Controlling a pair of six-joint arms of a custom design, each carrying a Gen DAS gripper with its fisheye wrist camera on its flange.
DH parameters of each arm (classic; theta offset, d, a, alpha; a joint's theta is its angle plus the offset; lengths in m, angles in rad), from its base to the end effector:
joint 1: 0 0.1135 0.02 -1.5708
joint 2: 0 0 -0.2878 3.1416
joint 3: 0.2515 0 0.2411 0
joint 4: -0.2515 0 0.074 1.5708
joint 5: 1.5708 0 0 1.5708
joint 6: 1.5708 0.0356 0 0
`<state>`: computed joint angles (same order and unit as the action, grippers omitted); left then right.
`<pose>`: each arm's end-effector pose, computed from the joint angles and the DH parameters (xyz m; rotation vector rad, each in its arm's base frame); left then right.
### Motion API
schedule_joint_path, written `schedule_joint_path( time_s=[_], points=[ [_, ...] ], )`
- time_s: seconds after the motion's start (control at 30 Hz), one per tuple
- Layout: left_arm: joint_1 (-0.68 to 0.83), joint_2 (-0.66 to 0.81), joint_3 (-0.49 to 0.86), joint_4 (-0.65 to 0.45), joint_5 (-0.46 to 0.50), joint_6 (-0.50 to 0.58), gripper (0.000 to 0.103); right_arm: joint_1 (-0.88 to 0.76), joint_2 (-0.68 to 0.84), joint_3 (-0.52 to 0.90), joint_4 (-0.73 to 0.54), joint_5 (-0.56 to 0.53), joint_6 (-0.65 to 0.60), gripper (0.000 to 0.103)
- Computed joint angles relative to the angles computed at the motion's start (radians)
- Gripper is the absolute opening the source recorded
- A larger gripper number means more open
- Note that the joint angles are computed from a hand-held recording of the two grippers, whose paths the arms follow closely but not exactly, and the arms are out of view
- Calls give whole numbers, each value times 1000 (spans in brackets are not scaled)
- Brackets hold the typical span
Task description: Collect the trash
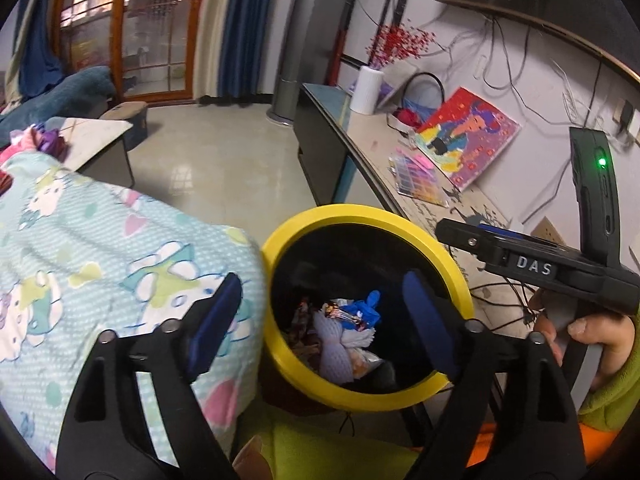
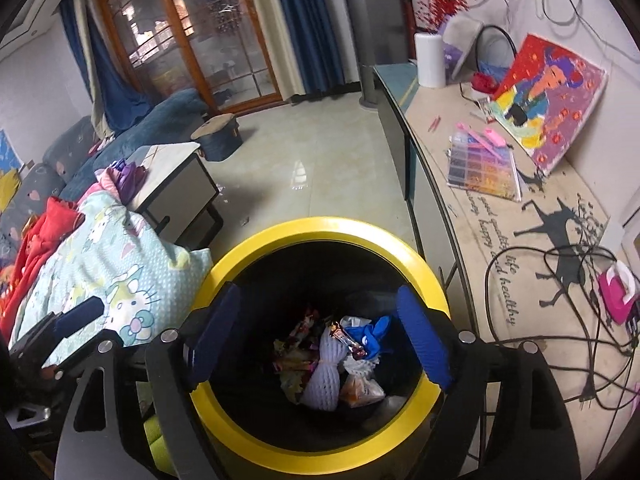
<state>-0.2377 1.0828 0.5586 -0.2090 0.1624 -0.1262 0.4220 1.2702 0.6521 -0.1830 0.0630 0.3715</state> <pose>0.1914 -0.0523 0.2297 0.2132 2.3112 -0.3725 0.2163 0.0947 0.2233 -0.0298 2.3912 0.3048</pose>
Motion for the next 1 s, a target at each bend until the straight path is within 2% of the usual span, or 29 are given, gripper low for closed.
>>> schedule_joint_path(
  time_s=[0.07, 0.13, 0.4, 0.53, 0.67, 0.87, 1.0],
  points=[
    [35, -35, -4, -25, 7, 6, 91, 39, -14, 10, -10, 20, 15, 92],
    [83, -73, -3, -60, 27, 18, 92, 85, -31, 24, -22, 37, 38, 97],
    [383, -227, 8, -200, 142, 106, 92, 313, -20, 91, -76, 157, 115, 97],
    [636, -314, 23, -303, 274, 230, 92, 476, -16, 98, -44, 290, 133, 97],
    [824, -372, 43, -386, 376, 332, 92, 642, -10, 101, 10, 438, 107, 97],
    [1148, -442, 72, -552, 590, 552, 92, 797, 0, 82, 108, 568, 63, 97],
    [1432, -472, 97, -718, 787, 791, 92, 884, -11, 47, 209, 711, 34, 97]
  ],
)
